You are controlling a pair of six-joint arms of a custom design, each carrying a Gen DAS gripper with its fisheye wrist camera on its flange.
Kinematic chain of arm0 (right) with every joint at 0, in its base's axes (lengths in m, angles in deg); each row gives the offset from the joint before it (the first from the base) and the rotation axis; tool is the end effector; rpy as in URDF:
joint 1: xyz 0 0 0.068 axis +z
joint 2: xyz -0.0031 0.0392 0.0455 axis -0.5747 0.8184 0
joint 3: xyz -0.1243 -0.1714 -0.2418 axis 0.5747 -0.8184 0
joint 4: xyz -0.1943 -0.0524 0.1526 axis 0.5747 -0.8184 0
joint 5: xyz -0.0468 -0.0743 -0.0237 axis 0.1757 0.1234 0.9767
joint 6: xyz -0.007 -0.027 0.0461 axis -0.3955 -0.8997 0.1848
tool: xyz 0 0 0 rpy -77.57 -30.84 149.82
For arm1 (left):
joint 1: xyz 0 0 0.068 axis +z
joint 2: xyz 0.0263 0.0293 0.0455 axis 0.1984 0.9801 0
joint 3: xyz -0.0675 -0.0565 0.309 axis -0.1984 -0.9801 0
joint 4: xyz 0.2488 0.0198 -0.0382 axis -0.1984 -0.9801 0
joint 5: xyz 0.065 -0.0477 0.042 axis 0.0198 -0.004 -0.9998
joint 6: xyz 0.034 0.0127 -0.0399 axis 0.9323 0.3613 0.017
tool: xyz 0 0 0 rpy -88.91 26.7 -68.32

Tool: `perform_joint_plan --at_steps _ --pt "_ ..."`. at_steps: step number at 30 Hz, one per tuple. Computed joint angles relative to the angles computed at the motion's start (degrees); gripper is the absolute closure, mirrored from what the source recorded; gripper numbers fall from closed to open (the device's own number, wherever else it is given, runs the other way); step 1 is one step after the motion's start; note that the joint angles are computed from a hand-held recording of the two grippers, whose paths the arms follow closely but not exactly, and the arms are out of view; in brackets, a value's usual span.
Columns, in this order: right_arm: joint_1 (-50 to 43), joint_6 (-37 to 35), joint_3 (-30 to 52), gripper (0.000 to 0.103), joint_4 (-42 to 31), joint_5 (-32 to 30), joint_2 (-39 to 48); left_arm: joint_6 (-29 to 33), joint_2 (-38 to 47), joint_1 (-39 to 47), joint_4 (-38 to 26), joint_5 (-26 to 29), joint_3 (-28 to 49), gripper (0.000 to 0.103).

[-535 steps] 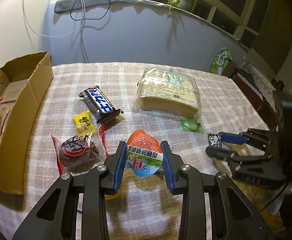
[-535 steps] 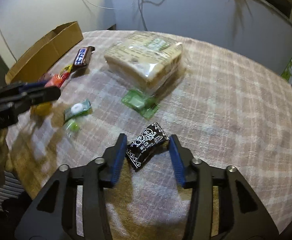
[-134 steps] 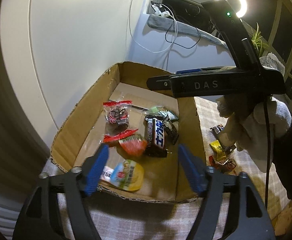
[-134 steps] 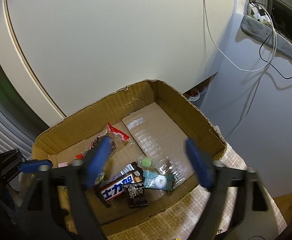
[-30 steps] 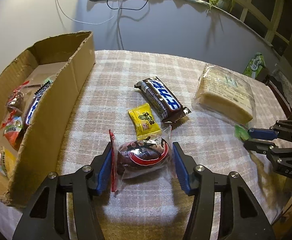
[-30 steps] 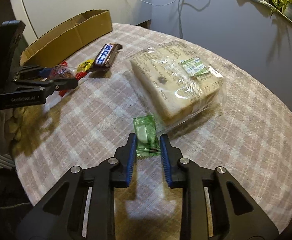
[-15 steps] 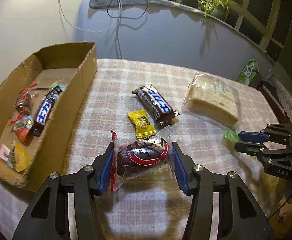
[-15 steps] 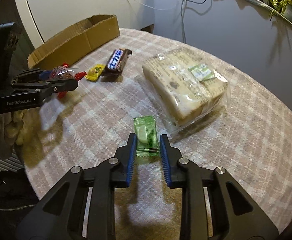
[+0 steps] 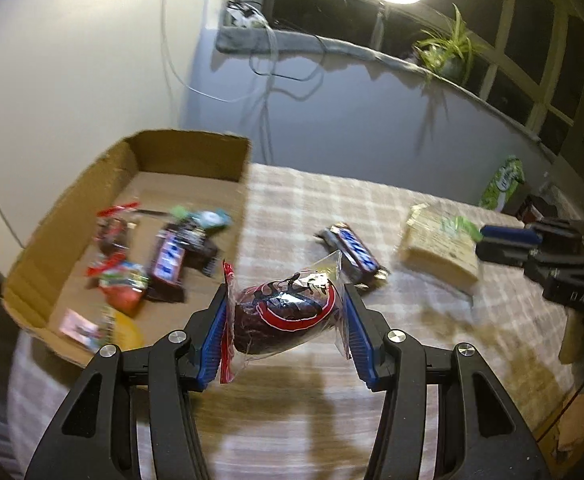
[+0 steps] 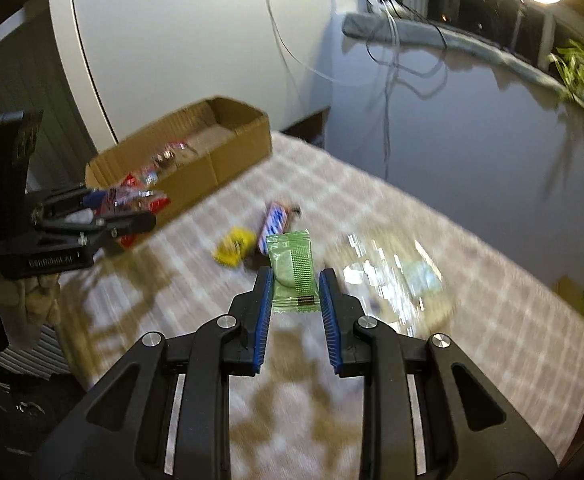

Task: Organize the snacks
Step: 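Carry the green packet with the right tool while the left tool carries the red candy bag into the box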

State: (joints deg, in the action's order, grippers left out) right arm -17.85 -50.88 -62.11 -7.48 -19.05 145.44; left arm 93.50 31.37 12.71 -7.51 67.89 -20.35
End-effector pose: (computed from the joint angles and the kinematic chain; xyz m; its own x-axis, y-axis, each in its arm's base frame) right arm 0.2109 0.0579 0.1233 -0.7214 0.0256 -0.6920 0.0149 0.9997 0.0214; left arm 0.3074 -0.0137 0.1064 -0.5814 0.4056 -0.7053 0.6815 0.7164 -0.1498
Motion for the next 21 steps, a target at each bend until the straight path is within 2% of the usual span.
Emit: perform_joint_plan --at_steps 6,21 --pt "1.1 -2.7 10.3 0.079 -5.7 0.0 2.0 0.2 1.7 4.4 -2.3 0.8 5.1 0.051" --pt "0.7 -7.8 41.3 0.078 -19.0 -4.2 20.3 -0.4 7.8 9.6 -7.4 1.0 17.1 0.051"
